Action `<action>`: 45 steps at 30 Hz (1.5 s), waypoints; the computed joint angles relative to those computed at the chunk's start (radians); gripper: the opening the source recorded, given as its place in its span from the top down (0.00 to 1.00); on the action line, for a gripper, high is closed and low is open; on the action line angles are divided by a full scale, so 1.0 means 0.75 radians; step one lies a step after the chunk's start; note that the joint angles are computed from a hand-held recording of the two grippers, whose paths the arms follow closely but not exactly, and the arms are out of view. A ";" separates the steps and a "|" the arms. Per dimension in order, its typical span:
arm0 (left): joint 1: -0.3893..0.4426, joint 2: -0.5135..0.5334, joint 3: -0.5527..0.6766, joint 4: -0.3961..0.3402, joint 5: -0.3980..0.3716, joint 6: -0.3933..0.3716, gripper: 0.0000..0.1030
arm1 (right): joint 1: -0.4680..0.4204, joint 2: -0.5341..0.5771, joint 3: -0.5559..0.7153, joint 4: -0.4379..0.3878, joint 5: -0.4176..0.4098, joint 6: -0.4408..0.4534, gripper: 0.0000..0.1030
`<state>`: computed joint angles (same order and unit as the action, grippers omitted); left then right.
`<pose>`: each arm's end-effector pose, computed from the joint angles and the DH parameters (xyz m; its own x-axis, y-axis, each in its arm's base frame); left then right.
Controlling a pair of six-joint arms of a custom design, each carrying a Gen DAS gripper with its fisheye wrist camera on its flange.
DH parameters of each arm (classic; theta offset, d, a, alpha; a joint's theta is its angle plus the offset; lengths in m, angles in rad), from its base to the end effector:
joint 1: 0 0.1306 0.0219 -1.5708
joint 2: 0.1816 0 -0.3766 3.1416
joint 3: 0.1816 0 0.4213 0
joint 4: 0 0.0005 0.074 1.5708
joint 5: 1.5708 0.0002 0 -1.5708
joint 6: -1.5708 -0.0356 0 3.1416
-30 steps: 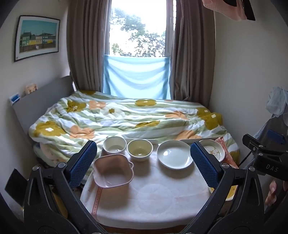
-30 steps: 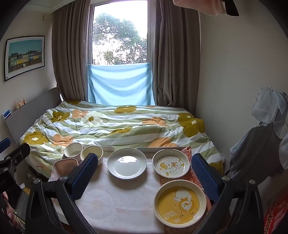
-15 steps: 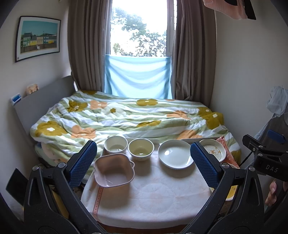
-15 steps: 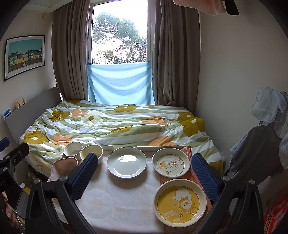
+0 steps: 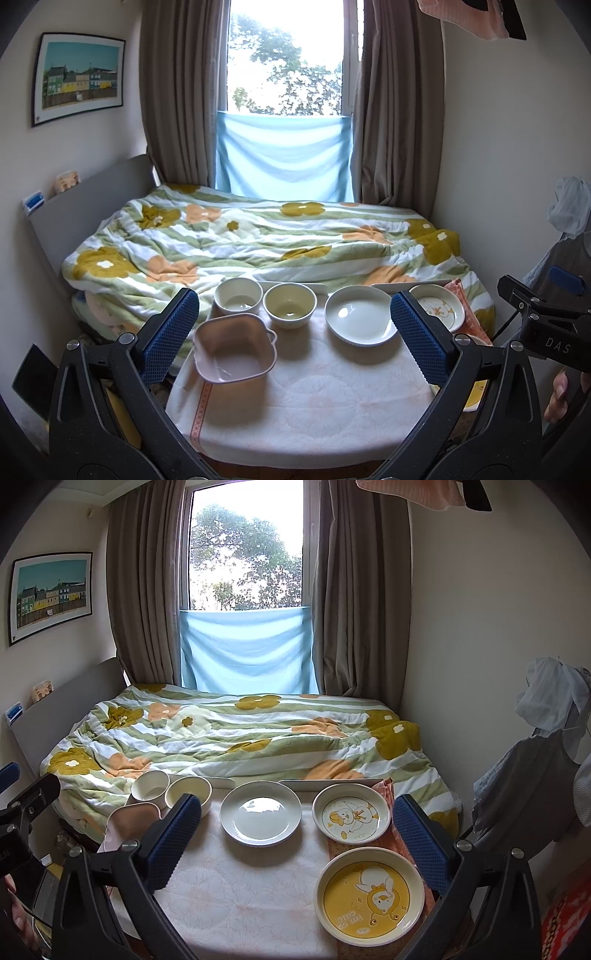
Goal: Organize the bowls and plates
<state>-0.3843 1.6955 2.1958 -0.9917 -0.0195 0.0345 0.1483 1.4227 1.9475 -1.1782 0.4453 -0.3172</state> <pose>0.5578 -0.2254 0.6399 -0.4496 0.1446 -0.8815 0.3436 0.9389 -0.0212 0.4803 0.0557 0.6534 -0.5073 0.2088 -0.8361 0.3822 0.9241 -0.0011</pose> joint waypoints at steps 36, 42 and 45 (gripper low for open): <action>0.006 -0.008 -0.014 0.002 -0.002 -0.002 0.00 | 0.005 -0.005 -0.014 0.005 0.005 -0.002 0.00; 0.008 -0.015 -0.024 0.007 0.000 -0.002 0.00 | 0.005 -0.004 -0.013 0.004 0.003 -0.002 0.00; 0.021 -0.026 -0.043 0.018 0.007 -0.006 0.00 | 0.006 -0.011 -0.027 0.016 -0.001 -0.004 0.00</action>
<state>-0.3687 1.6758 2.1634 -0.9785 -0.0141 0.0302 0.1527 1.4141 1.9276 -1.1660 0.4443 -0.3204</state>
